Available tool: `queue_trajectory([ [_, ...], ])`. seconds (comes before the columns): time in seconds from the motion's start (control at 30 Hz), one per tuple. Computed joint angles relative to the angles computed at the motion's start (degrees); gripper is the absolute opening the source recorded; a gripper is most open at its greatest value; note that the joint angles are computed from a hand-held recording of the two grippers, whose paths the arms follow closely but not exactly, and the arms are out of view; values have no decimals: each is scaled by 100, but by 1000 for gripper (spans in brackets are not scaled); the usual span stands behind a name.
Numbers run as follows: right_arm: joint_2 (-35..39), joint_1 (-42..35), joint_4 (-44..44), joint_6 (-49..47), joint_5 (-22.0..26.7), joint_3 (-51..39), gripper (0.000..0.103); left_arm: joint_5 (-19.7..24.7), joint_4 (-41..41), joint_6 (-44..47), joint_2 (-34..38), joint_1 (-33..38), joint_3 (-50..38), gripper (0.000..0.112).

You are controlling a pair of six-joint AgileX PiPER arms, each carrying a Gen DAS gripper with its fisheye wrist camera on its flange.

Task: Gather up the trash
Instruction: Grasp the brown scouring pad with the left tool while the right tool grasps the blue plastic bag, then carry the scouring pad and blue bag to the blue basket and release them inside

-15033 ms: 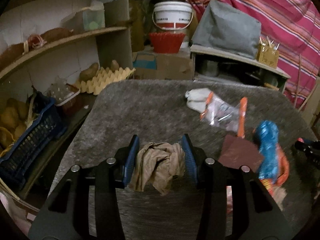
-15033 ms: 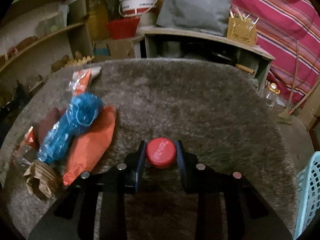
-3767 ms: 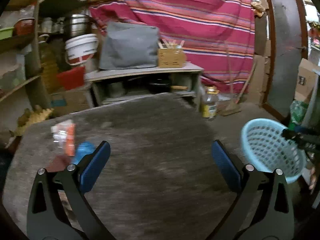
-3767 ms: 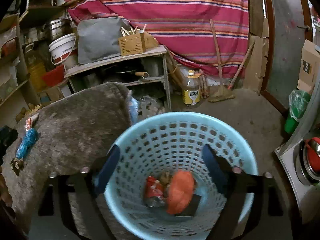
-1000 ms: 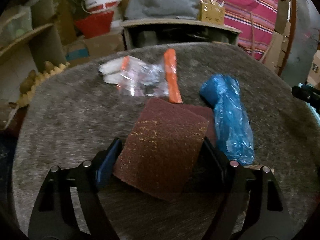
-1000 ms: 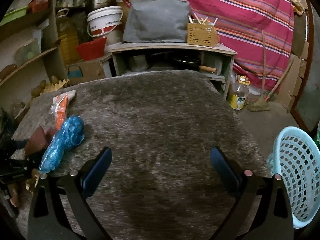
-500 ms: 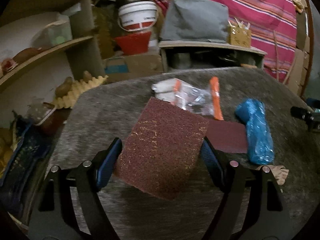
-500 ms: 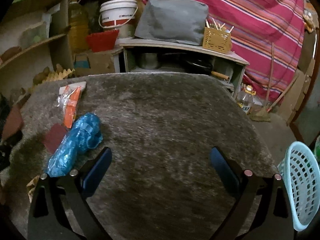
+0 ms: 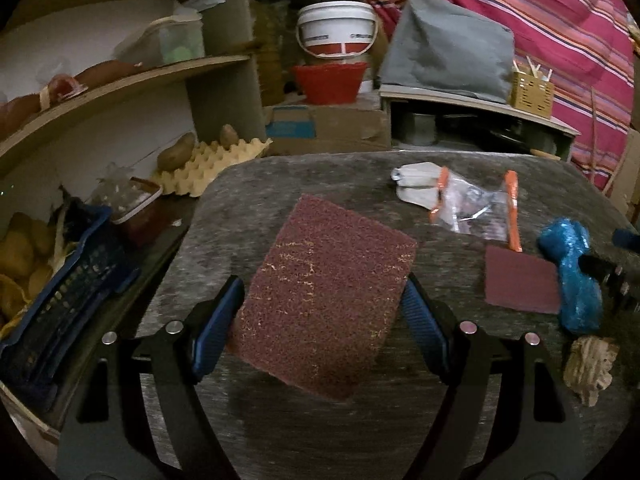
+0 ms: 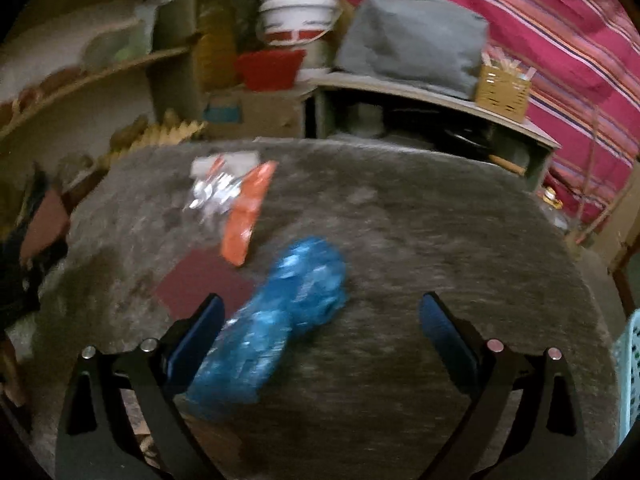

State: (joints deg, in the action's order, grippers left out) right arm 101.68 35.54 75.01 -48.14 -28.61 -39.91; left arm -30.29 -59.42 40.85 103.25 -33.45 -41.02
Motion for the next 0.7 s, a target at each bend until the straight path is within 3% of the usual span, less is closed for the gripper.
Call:
queue_trajectory([
  [0.03, 161, 76, 232, -292, -26, -134, 89, -3, -20, 34, 5, 32, -10, 77],
  [0.1, 364, 79, 547, -762, 149, -342, 59, -25, -70, 81, 3, 57, -27, 77],
  [0.17, 371, -15, 193, -481, 420, -315, 53, -3, -9, 26, -12, 112, -31, 77],
  [0.23, 250, -183, -446, -21, 819, -205, 35, -18, -54, 42, -11, 127, -63, 77],
  [0.27, 191, -219, -656, 170, 880, -145, 23, -24, -145, 107, -2, 107, -100, 77],
  [0.3, 158, -199, -638, 169, 796, -96, 18, -31, -252, 191, 8, 77, -133, 77],
  [0.53, -659, -685, -2135, 1318, 968, 625, 13, -298, -892, 606, -57, -273, -267, 77],
  [0.7, -1508, -1133, -2725, 1694, 1116, 1265, 13, -471, -1652, 1140, -172, -698, -433, 77],
])
